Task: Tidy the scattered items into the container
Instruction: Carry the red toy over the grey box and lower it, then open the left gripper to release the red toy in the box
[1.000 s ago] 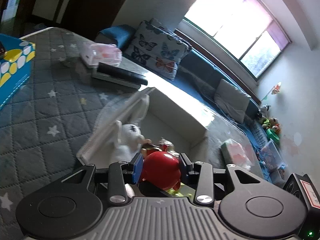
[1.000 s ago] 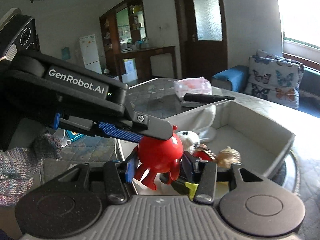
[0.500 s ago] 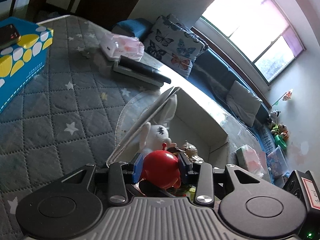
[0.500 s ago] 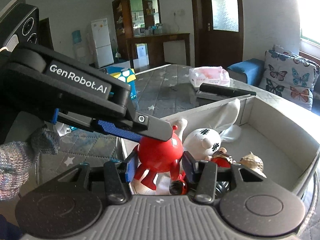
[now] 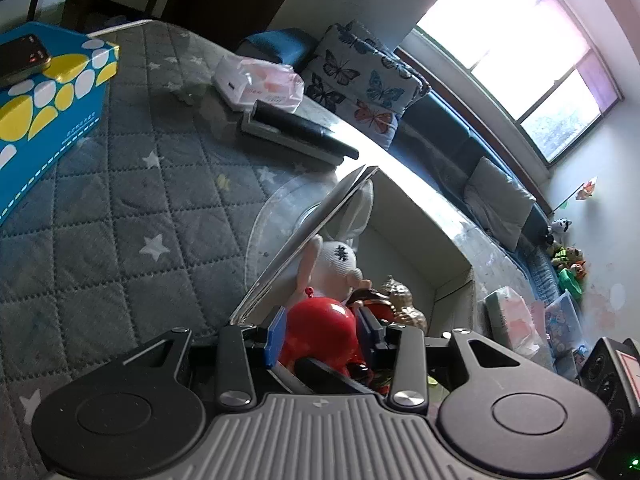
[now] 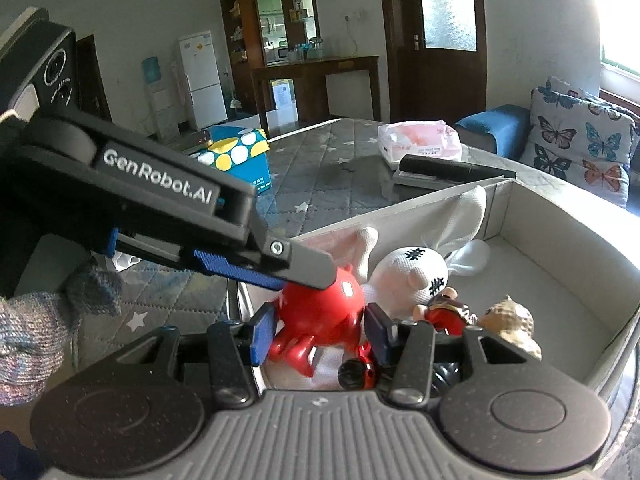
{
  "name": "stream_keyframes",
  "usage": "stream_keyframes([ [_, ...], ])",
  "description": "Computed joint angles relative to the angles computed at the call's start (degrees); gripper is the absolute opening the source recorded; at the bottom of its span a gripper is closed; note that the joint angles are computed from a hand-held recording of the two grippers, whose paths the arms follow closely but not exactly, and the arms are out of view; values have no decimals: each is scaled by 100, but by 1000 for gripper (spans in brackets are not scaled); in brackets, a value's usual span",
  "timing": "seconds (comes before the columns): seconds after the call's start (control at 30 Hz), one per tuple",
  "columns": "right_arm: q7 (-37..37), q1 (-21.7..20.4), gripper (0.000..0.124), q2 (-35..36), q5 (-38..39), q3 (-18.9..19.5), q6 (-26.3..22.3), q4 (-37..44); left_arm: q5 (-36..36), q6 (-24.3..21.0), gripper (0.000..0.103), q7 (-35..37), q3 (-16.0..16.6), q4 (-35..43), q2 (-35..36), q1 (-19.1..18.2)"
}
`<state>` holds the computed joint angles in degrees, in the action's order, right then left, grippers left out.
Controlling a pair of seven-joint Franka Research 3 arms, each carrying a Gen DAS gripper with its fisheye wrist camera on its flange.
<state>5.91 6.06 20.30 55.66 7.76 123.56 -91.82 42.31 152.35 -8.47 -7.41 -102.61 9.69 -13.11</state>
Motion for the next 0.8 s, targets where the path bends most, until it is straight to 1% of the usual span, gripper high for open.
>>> stream_keyframes([
  [0.13,-16,-12,49,-53,53,-1,1,-70,74,11,40,-85,6,-32,-44,-9],
  [0.33,17,-25,49,-95,148,-16,11,-122,181,-94,40,-191,-21,-51,-128,-18],
  [0.8,-224,-115,50,-485,525,-138,7,-534,413,-568,40,-168,-160,144,-170,-161],
])
